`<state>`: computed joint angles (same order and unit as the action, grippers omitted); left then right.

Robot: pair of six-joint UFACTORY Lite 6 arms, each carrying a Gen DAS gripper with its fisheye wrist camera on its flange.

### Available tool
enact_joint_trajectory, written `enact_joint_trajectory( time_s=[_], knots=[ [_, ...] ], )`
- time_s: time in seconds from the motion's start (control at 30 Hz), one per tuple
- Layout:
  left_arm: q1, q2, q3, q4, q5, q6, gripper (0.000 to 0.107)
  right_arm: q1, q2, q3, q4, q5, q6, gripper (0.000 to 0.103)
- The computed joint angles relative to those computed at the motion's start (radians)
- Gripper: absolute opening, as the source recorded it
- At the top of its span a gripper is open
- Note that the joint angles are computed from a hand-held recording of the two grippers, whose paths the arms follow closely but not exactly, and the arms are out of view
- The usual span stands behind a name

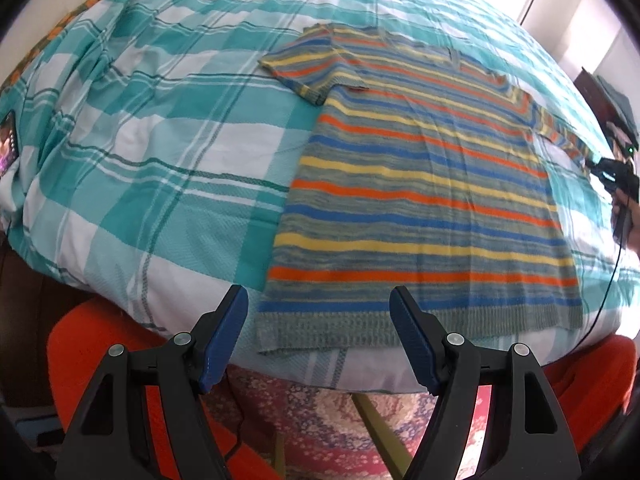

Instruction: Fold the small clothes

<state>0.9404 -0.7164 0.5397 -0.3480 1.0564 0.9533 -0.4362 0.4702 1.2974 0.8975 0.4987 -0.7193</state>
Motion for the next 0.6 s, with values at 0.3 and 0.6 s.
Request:
enact_joint_trajectory(
  time_s=[0.3, 0.6],
  knots=[
    [-0.018, 0.026, -0.026, -0.003, -0.003, -0.02, 0.075, -0.16, -0.141, -0.305, 0.354, 0.246, -0.225, 0.036],
    [0.142, 0.024, 0.01, -0.016, 0.037, 0.108, 0.075, -0.073, -0.158, -0.281, 0.298, 0.083, -0.162, 0.007]
  ],
)
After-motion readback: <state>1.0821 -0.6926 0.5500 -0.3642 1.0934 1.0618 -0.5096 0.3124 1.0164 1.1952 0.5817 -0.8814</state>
